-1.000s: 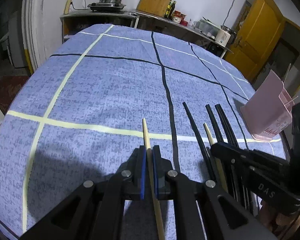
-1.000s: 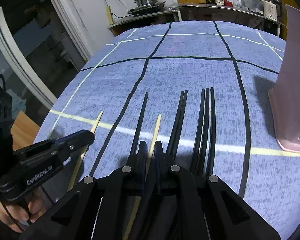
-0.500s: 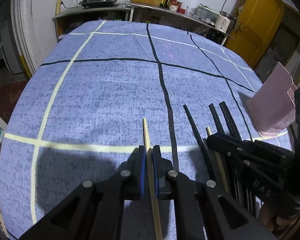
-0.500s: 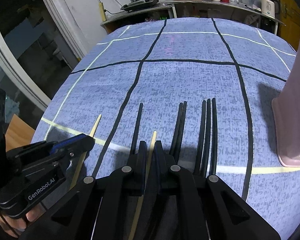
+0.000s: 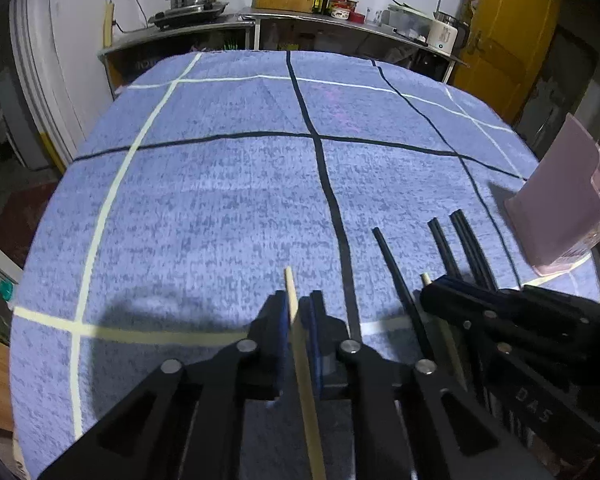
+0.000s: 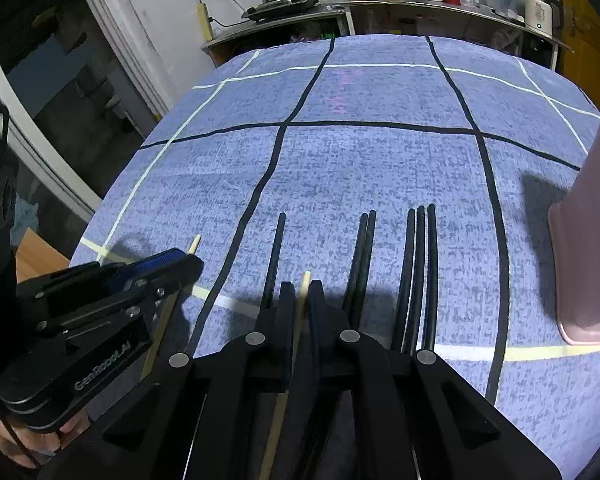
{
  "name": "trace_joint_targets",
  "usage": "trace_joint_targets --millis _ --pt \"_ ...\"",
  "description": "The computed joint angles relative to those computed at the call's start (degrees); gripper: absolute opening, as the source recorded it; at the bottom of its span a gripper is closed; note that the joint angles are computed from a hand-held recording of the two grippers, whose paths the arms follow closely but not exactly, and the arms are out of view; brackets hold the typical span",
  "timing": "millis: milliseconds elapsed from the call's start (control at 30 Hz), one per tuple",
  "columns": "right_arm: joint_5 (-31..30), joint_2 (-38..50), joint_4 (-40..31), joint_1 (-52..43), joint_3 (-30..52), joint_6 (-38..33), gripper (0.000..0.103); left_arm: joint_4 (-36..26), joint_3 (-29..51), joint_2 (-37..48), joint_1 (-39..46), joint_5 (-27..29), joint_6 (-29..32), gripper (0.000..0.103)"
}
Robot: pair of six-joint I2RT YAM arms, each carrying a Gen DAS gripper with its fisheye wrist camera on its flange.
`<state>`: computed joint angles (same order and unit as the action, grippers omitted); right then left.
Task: Organize utensils
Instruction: 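Grasp a wooden chopstick with the left tool while the right tool grasps another, then lift both wooden chopsticks and carry them over the pink caddy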
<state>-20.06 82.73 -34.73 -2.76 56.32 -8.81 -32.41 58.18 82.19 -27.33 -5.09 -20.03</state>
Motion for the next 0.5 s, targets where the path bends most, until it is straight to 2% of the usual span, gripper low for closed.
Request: trace_joint_targets --millis 200,500 --pt "-1.34 0.47 -1.73 -1.01 1.33 -0.19 0.006 -0.34 0.19 -1.58 1.21 1.44 -0.09 0.006" --pt "-5.47 -6.71 -6.46 -3.85 2.85 -1.63 0.006 -5.26 2.76 -10.65 1.85 2.99 -0.04 0.006"
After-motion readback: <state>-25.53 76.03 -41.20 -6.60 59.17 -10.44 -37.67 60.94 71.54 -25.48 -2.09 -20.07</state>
